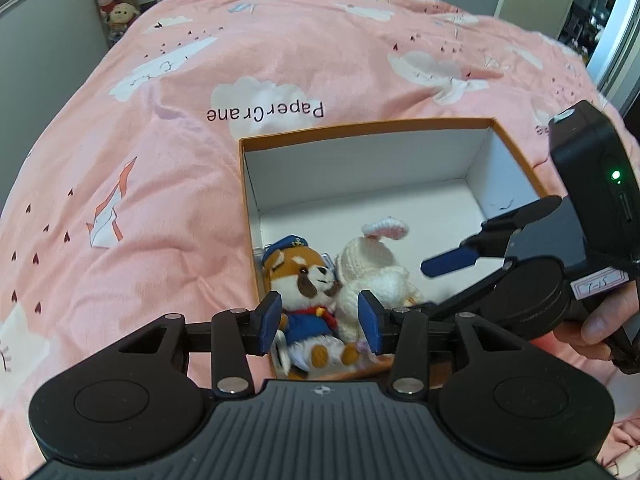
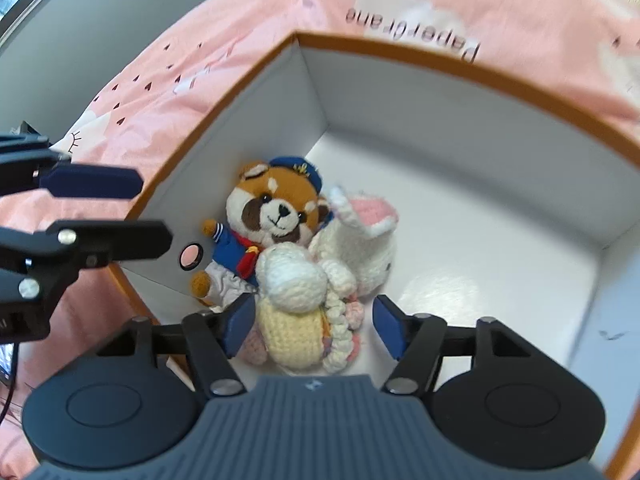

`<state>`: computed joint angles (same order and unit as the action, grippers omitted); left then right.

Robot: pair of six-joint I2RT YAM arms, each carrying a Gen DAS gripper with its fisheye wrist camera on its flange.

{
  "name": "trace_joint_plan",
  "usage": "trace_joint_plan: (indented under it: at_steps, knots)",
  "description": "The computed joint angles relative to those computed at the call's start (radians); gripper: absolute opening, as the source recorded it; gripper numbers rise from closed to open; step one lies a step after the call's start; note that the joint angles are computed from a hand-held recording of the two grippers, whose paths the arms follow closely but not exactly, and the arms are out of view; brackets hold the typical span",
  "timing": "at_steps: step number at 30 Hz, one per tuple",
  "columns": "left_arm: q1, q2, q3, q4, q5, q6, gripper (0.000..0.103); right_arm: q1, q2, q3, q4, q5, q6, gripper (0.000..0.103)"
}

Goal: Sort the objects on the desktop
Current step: 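Open both tools to release the fox and bunny inside the box, then grasp the pink fluffy pompom with the right tool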

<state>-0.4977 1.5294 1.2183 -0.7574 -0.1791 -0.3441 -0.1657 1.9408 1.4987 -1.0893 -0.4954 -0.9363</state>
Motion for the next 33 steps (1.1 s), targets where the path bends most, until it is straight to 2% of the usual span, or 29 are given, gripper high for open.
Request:
trace_joint_plan:
  at_steps: [3, 7, 13, 17, 23, 28, 33]
  knots:
    - [-0.043, -0.071, -0.043, 0.011, -0.015, -0.037, 0.050, -0.050, -0.021, 0.026, 0.001, -0.040, -0.039, 0.073]
    - [-0.111, -0.155, -0.093, 0.025, -0.032, -0.073, 0.054, -0.127, -0.163, -0.080, 0.046, -0.122, -0.073, 0.074]
    - [-0.214, -0.229, -0.156, 0.058, -0.017, -0.106, 0.055, -0.351, -0.238, -0.086, -0.071, -0.285, -0.216, 0.073]
    - [-0.265, -0.229, -0.199, 0.106, 0.006, -0.114, 0.055, -0.489, -0.250, -0.107, -0.081, -0.336, -0.241, 0.072]
    - [-0.331, -0.150, -0.207, 0.158, 0.023, -0.105, 0.055, -0.603, -0.219, -0.134, -0.068, -0.239, -0.230, 0.073]
    - [-0.358, -0.087, -0.189, 0.162, 0.025, -0.108, 0.055, -0.614, -0.253, -0.276, 0.094, -0.163, -0.214, 0.074]
    - [-0.349, -0.058, -0.187, 0.162, 0.034, -0.128, 0.055, -0.563, -0.204, -0.302, 0.146, -0.107, -0.136, 0.072]
